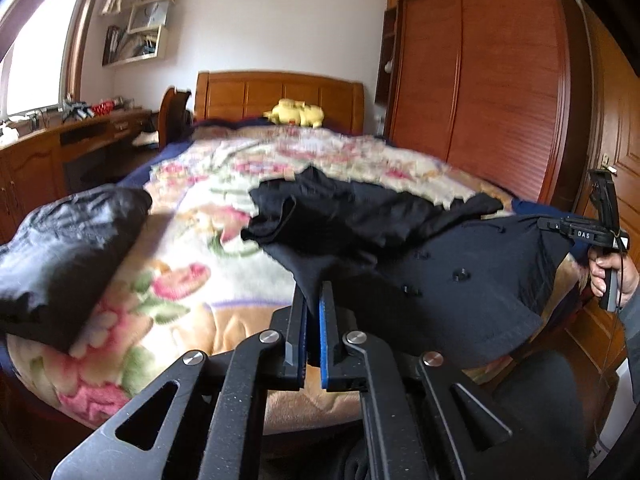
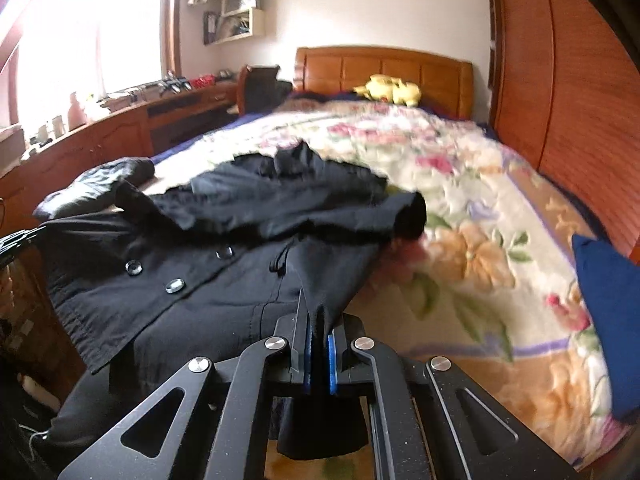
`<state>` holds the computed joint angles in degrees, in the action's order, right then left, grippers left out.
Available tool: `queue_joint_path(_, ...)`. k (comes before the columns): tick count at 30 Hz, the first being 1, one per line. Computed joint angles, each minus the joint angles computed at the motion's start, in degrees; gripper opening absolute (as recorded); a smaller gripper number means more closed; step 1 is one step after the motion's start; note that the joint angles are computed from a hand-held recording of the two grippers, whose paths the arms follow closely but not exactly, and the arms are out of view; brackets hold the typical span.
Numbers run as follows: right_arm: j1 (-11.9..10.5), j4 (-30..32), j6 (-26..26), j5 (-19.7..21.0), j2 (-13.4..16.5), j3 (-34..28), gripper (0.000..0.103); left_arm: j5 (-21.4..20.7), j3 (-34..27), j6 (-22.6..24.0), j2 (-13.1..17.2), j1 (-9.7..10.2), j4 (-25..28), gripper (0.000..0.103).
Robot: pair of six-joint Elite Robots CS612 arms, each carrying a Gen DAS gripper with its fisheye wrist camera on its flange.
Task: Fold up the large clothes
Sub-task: 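Lift the hem with both grippers and fold it over toward the collar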
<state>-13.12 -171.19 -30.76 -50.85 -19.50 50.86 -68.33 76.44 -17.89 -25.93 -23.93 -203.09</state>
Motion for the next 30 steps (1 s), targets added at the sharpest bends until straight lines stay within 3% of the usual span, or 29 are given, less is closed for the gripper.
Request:
queue_joint_path(16,-3.1,-21.8,4.5,8.5,-7.5,14.8,0.005,5.1,3.9,7.9,-3.5,-0.47,-14.5,0.005)
queue_joint_path(22,-3.9,-28.6,6.3,10.9,-8.1,17.0,0.005,7.3,5.5,11.7,-4.6,-1.1,-19.4,0.005)
queue_joint_path(26,-3.3,-26.2,4.9,9.4,-6.1,14.0,0.005,7.3,3.9,11.8,-3.9,-0.5,-17.5,0.005)
queue_joint_path(30,-1.9,-20.6,2.3,5.5,-4.4,10.4,0.005,6.6,-0.2,10.2,-1.8,0.63,-12.6,0.005)
